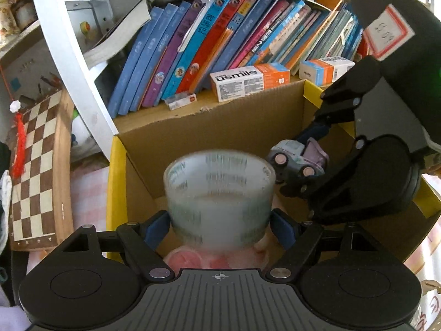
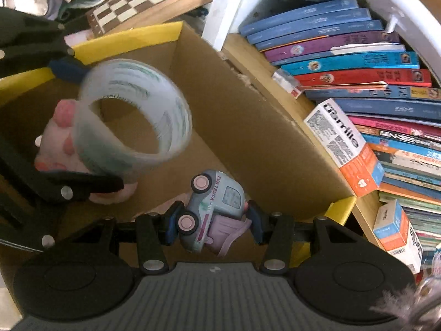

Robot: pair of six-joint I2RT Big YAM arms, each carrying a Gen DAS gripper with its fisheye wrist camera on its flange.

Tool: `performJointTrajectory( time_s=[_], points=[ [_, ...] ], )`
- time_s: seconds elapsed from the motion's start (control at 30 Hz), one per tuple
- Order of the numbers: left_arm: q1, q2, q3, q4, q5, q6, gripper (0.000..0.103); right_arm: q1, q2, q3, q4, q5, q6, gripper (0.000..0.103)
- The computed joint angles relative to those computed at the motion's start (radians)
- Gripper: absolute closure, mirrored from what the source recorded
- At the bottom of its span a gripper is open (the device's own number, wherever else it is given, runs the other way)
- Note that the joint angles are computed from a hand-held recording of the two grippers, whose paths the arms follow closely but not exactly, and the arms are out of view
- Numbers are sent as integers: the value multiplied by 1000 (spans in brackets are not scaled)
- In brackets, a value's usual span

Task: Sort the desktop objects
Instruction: 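Lower the tape roll into the box and open the left gripper while the right gripper releases the car, then withdraw both tools from the box back toward the chargers and watch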

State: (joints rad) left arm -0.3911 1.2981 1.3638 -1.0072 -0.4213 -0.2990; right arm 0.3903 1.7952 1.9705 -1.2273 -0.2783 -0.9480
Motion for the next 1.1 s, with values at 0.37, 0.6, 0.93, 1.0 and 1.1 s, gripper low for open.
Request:
performJointTrajectory(
  time_s=[0.37,0.6,0.93,1.0,1.1],
  points=[
    [-4,7,9,-23,1,4,22,7,30,50,-70,23,-28,56],
    [-9,26,33,-58,-21,5,21,14,36,56,-77,43,-50,54],
    [-27,6,30,-57,-78,13,16,-7,13,36,-55,-6,-7,34],
    [-32,0,32,-52,-88,11,16,-13,2,30,-45,-20,6,34],
    [-41,-9,34,-45,-102,10,16,-24,-21,16,-27,-46,21,34]
  ],
)
